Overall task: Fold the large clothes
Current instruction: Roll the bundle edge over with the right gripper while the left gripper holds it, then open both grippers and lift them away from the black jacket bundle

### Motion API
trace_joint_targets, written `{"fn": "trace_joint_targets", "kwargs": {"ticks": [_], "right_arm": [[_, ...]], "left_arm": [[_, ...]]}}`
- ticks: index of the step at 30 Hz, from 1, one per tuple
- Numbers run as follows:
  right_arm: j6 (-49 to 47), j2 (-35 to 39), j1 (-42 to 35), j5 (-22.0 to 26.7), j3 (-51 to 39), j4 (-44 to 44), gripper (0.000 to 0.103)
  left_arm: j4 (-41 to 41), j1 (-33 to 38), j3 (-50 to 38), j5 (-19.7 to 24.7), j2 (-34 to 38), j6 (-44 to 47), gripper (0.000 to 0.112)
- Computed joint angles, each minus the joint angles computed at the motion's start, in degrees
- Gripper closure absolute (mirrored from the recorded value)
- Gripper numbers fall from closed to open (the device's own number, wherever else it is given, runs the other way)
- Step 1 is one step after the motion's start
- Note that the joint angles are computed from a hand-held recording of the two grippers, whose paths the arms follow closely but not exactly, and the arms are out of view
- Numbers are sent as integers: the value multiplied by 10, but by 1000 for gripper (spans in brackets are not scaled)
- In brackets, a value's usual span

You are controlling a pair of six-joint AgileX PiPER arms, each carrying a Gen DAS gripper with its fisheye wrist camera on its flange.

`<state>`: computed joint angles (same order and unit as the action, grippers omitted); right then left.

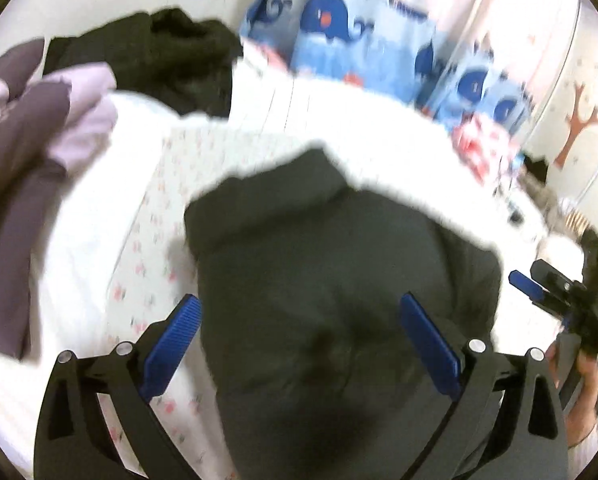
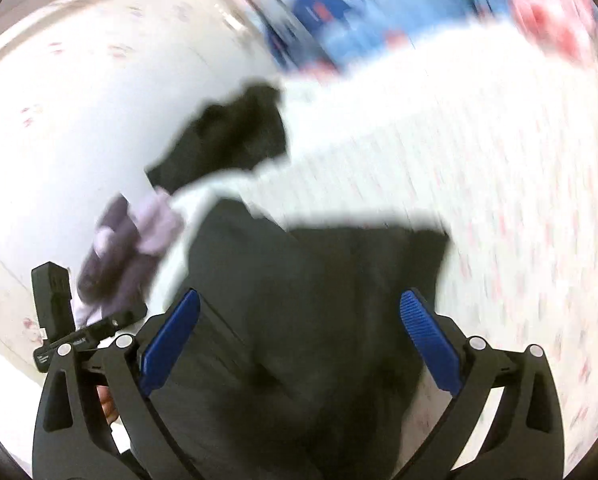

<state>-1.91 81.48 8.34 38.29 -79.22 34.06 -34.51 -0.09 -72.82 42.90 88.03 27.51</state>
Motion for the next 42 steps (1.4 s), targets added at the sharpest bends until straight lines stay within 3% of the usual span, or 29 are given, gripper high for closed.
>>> {"fn": "trace_joint_targets", "kwargs": {"ticks": [3,6,10,13,15,19,21,24,25,27,29,31,33,36,38,42], "right_arm": [[4,121,29,44,-150,23,6],[106,226,39,52,-214,-83,6],[96,262,6,2,-131,-6,7],[112,256,-3,54,-148,-55,7],[116,232,-4,42,-123,-59,7],[-59,33,-38,0,85,44,7],[-77,-48,-3,-15,159,-5,7],[-28,-32,47,28,202,-154,7],[-7,-33,46,18,222,-166,7],[-3,-30,8,58,221,-144,7],[53,-74,16,80,216,-194,7],[63,-134,41,85,223,-205,7],[110,-183,100,91,232,-263,7],[201,-139,194,145,237,-392,7],[190,-126,183,140,263,-373,7],[165,-154,139,192,217,-342,7]], "left_arm": [[28,-34,-68,-9,65,-56,17],[35,-53,-111,6,134,-102,17],[51,-78,-109,-20,165,-138,17],[149,-116,-137,-6,178,-215,17],[165,-121,-131,3,160,-219,17],[48,-88,-11,-5,43,-121,17],[39,-80,59,-20,-14,-94,17],[47,-81,145,-55,-53,-90,16],[52,-85,159,-66,-52,-94,16],[89,-105,178,-81,-54,-117,16],[127,-116,182,-68,-81,-169,16],[115,-113,197,-59,-122,-155,17],[130,-122,220,-59,-155,-146,16],[138,-132,249,-69,-145,-132,16],[140,-131,257,-62,-135,-127,16],[137,-118,261,-32,-175,-93,16]]}}
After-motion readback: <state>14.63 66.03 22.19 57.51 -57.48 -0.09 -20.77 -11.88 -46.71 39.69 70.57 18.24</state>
